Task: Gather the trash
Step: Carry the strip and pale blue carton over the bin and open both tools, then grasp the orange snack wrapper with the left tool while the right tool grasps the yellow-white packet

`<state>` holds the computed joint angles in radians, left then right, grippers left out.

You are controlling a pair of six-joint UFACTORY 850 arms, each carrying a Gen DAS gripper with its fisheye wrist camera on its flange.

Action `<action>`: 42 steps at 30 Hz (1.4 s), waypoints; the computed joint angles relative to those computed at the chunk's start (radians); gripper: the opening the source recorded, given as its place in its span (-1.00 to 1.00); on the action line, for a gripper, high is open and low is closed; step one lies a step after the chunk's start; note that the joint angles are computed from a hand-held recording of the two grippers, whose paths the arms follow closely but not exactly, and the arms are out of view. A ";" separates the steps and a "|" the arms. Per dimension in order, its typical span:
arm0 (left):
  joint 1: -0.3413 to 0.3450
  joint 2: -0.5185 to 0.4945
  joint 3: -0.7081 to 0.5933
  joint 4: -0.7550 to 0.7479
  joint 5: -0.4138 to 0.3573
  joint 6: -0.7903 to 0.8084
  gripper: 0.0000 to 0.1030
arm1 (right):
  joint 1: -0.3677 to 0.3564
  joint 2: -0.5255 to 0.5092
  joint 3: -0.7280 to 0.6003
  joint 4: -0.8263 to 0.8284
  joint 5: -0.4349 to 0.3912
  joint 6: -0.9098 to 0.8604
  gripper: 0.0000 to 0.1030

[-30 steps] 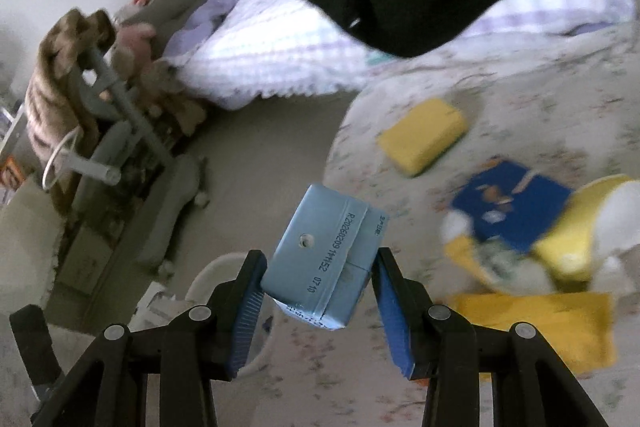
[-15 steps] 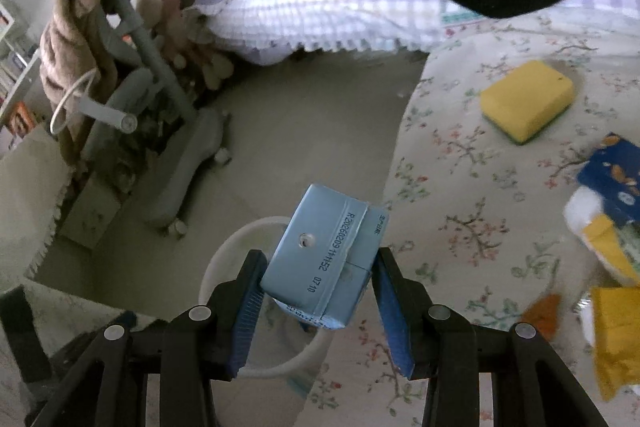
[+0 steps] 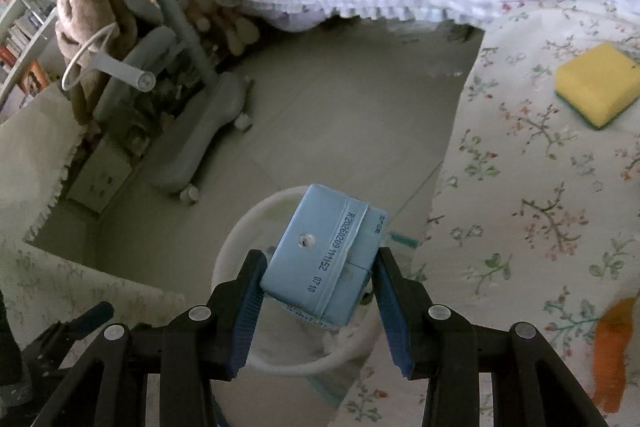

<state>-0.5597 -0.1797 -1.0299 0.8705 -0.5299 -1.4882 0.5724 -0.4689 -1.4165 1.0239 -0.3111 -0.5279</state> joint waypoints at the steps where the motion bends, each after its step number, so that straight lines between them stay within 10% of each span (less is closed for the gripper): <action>1: 0.000 0.003 0.003 -0.001 0.000 -0.002 0.77 | 0.000 -0.005 -0.004 0.008 -0.004 -0.006 -0.07; 7: -0.009 0.016 0.009 -0.008 -0.012 -0.010 0.77 | -0.002 0.000 -0.003 0.040 -0.025 -0.030 0.51; 29: -0.089 -0.074 -0.145 -0.080 -0.005 0.069 0.78 | -0.142 0.278 0.247 -0.549 0.078 0.519 0.67; 42: -0.156 -0.265 -0.378 -0.255 -0.051 0.339 0.94 | -0.274 0.333 0.316 -0.905 -0.021 0.863 0.68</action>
